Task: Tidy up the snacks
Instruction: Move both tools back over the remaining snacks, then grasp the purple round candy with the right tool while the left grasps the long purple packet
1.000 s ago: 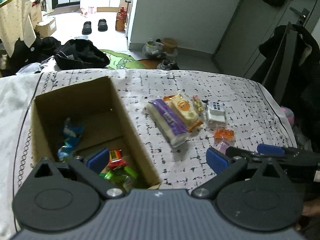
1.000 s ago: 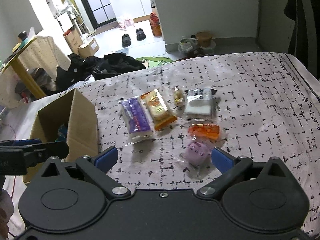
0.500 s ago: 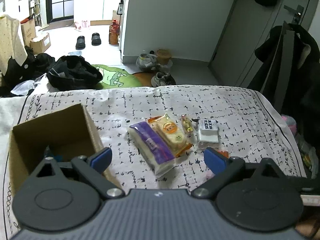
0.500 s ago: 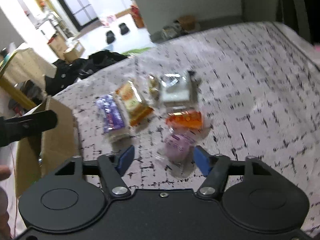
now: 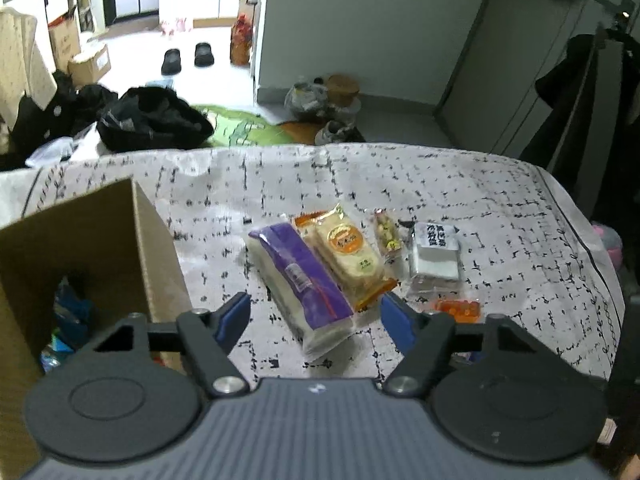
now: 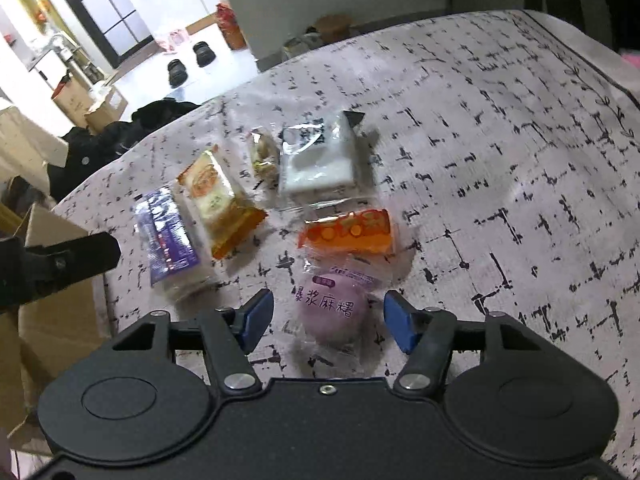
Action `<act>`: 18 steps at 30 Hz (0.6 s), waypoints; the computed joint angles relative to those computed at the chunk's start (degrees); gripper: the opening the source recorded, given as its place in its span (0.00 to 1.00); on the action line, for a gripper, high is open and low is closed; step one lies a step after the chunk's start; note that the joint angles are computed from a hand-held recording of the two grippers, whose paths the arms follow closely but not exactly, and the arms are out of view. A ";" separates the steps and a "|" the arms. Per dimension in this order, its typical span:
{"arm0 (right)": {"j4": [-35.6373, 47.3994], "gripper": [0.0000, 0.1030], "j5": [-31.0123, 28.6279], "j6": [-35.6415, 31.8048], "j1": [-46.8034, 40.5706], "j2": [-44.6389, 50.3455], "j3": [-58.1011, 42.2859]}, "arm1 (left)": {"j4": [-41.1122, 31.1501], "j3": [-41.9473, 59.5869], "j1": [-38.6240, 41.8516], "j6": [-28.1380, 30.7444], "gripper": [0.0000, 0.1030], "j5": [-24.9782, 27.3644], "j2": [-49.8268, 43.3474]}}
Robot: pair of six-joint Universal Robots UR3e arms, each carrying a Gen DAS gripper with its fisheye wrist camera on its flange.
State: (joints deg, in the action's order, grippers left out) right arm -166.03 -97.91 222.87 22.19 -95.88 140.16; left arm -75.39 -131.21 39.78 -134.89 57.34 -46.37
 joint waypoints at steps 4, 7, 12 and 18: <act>3.74 0.39 -1.72 -1.59 0.97 -0.61 -1.29 | 7.36 -1.36 -4.50 -4.87 0.68 2.41 -3.64; 3.85 0.34 -0.41 -2.02 -1.06 -3.82 1.33 | 12.52 -2.08 -8.14 -8.81 0.68 4.30 -7.04; 5.97 0.33 1.17 -3.92 -4.16 -10.11 4.92 | 22.51 -3.45 -14.19 -15.96 0.68 8.52 -13.74; 8.88 0.33 2.89 -5.84 -7.31 -17.01 8.58 | 30.27 -4.62 -18.02 -21.49 0.68 12.12 -19.90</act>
